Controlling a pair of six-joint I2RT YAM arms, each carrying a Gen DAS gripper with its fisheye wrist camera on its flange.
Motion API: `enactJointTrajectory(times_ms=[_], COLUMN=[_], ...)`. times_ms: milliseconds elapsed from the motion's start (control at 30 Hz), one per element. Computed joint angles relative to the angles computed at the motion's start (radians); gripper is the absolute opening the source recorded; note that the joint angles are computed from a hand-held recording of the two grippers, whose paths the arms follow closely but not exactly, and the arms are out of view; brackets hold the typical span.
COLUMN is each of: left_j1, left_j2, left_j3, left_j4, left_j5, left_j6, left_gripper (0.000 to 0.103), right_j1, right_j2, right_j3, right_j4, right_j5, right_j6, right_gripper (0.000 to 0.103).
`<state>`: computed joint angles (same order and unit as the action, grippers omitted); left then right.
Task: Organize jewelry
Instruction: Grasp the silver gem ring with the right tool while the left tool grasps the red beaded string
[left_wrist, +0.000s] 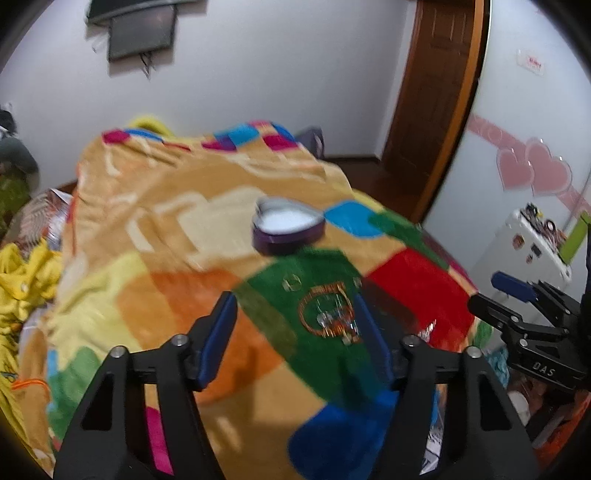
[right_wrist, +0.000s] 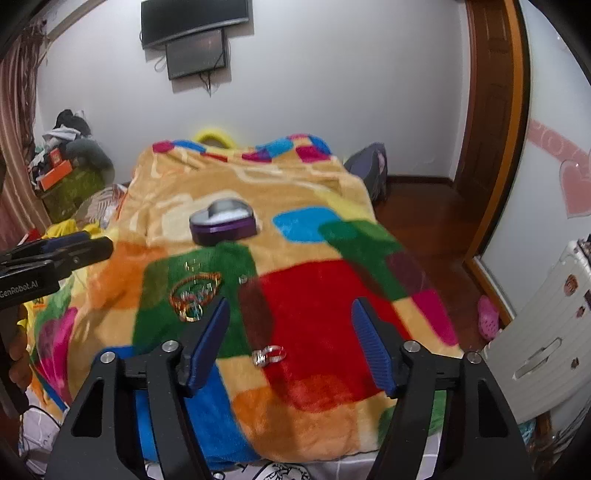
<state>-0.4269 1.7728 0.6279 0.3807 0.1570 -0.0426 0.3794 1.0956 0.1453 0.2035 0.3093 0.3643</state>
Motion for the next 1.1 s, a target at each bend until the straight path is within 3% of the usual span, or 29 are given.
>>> enactJointTrajectory(times_ms=[167,500,767,933,1100], left_j1=[-0.027,-0.088,-0.091,-0.077,-0.078], left_j2=[0.117,0.237,0.297,0.295,0.27], left_j3=[0.076,0.164,0.218,0.216,0.193], left_j4=[-0.07,-0.13,-0.138,-0.117,-0.086], left_j5=[0.057,0.105,0.096,0.1,0.085], left_j6=[0.002,0.006,0.007,-0.007,-0.006], left_gripper=[0.043,0.026,0.012,0.006,0.006], right_j1=[-0.034,-0.101,-0.131,-0.134,-0.131], right_j2=[0.111,0.328,0.468,0.507,0.501], right_j3=[-0.018,-0.017,0.008,0.013,0.012], right_j4=[0.097,0.24,0.329,0.361,0.362], right_j5=[-0.072,-0.214,-0.287,-0.288,-0.28], right_j6=[-0.004,-0.048,-0.064,-0.071,-0.074], right_gripper=[0.057,0.041,0.036,0.028,0.028])
